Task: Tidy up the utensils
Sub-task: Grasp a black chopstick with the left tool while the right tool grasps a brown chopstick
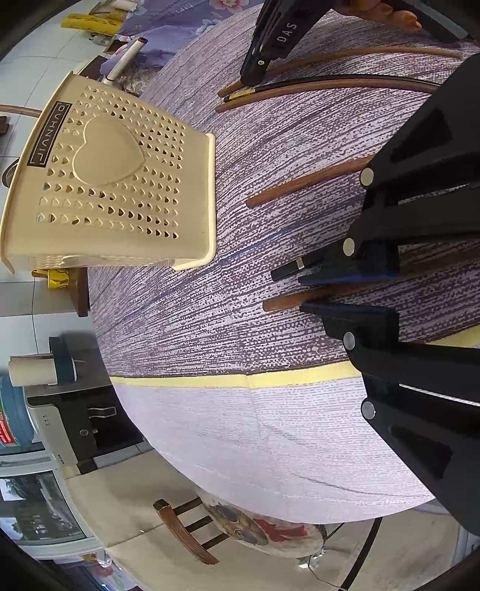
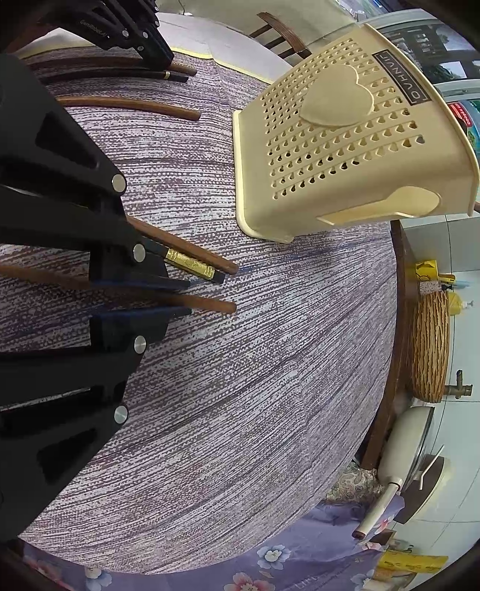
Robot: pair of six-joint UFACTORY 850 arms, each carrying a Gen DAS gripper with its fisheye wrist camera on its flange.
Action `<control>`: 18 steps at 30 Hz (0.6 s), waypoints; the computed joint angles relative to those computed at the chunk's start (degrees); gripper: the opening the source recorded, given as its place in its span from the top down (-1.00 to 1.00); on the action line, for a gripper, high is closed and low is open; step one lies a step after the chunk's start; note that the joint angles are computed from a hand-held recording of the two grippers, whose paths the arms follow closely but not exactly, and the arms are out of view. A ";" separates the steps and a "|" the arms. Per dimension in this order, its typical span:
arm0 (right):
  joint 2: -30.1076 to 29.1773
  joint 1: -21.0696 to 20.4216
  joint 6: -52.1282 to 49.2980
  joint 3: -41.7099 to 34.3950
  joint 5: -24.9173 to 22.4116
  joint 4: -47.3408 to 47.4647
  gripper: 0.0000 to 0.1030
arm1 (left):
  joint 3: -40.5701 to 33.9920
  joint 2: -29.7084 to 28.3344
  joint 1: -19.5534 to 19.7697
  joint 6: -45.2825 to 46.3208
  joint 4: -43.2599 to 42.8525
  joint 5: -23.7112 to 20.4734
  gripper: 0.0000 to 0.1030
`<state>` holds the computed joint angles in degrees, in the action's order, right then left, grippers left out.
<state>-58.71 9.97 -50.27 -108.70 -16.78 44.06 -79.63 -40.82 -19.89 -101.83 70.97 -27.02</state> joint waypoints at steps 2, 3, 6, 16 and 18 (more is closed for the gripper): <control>-0.32 -0.10 0.43 -0.61 -0.45 -0.04 0.84 | -0.03 0.02 0.11 0.01 -0.19 0.25 0.82; -0.48 -0.12 0.61 -0.90 -0.58 -0.19 0.84 | -0.03 0.03 0.16 -0.15 -0.18 0.45 0.82; -0.65 -0.03 1.20 -1.21 -0.53 -0.89 0.84 | -0.07 0.05 0.40 -0.44 -0.32 1.10 0.83; -1.21 0.00 2.50 -2.25 -1.37 -1.65 0.84 | -0.33 -0.03 0.67 -0.54 -0.82 2.08 0.83; -1.42 -0.08 2.86 -2.67 -1.91 -1.78 0.84 | -0.19 0.08 0.78 -0.75 -0.82 2.50 0.83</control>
